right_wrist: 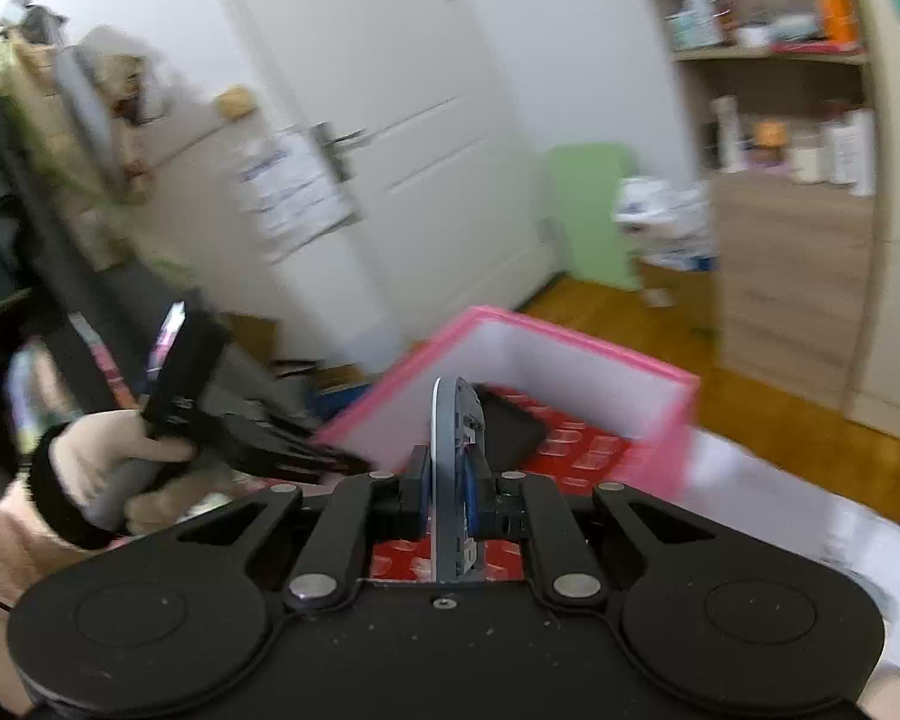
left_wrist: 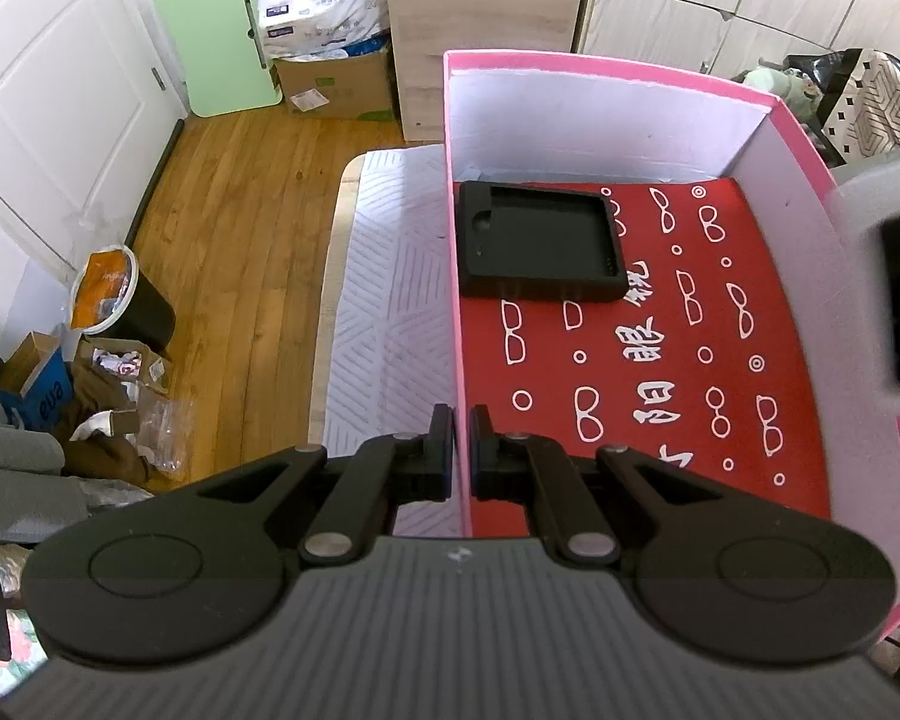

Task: Organize rigid objects
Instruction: 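Carry the white router into the pink box beside the case and release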

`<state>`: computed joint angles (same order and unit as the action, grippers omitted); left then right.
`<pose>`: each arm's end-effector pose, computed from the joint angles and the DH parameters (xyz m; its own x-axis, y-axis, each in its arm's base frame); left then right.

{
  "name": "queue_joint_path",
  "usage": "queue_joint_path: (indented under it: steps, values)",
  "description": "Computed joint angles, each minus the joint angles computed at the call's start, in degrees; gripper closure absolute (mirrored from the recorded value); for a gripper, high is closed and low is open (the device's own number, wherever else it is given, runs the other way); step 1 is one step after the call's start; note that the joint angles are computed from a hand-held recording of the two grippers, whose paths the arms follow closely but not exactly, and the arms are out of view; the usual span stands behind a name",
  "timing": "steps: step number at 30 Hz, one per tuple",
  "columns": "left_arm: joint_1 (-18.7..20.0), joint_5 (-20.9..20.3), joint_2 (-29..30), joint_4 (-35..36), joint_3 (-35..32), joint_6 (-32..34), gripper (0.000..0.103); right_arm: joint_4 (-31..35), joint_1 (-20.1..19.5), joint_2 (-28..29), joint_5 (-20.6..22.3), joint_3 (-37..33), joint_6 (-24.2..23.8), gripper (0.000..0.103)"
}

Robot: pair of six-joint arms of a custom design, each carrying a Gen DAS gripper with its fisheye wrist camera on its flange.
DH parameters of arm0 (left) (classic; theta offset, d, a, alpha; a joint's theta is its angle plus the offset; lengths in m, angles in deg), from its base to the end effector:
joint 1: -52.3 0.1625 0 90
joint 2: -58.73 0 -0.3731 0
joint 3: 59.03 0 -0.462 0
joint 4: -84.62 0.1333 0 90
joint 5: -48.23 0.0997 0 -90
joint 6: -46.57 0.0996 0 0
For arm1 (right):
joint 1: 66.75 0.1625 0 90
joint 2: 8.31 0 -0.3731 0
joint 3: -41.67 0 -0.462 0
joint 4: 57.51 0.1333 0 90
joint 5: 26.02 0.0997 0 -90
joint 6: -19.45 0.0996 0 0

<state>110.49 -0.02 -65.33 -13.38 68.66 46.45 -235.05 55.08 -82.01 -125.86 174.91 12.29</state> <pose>-0.0186 -0.4088 0.3759 -0.6618 0.3484 -0.6638 0.5242 0.8481 -0.0776 0.3483 -0.3406 0.0825 -0.8145 -0.5415 0.2082 -0.5716 0.6880 -0.4470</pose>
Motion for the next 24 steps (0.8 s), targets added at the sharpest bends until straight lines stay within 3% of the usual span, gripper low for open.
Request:
queue_joint_path:
  steps: [6, 9, 11, 13, 16, 20, 22, 24]
  values:
    - [0.08, -0.10, 0.05, -0.88, 0.32, -0.26, 0.098, 11.91, -4.46, 13.90, 4.10, -12.10, 6.96, 0.089]
    - [0.18, -0.28, -0.07, -0.62, 0.20, -0.47, 0.098, 18.90, -7.75, 19.10, 10.45, -17.62, 10.89, 0.089]
    - [0.28, -0.39, -0.07, -0.65, 0.14, -0.26, 0.098, 24.90, -9.45, 22.05, 15.33, -21.42, 10.63, 0.089]
    - [0.29, -0.40, -0.09, -0.77, 0.16, -0.08, 0.098, 28.35, -10.05, 24.07, 16.23, -24.17, 10.76, 0.089]
    - [0.50, -0.92, -0.03, -0.84, 0.01, 0.11, 0.098, 30.60, -8.78, 24.86, 11.44, -26.28, 10.56, 0.084]
    - [0.77, -1.08, -0.29, -1.20, 0.19, 0.94, 0.098, 29.56, -3.29, 25.87, -5.43, -26.98, 6.04, 0.061]
    - [0.95, -1.50, -0.21, -1.26, 0.01, 1.28, 0.098, 27.79, -1.66, 25.12, -8.31, -25.62, 3.58, 0.051]
    - [1.31, -1.94, -0.03, -1.31, -0.29, 1.64, 0.097, 25.63, -0.71, 23.79, -8.51, -23.66, 1.49, 0.040]
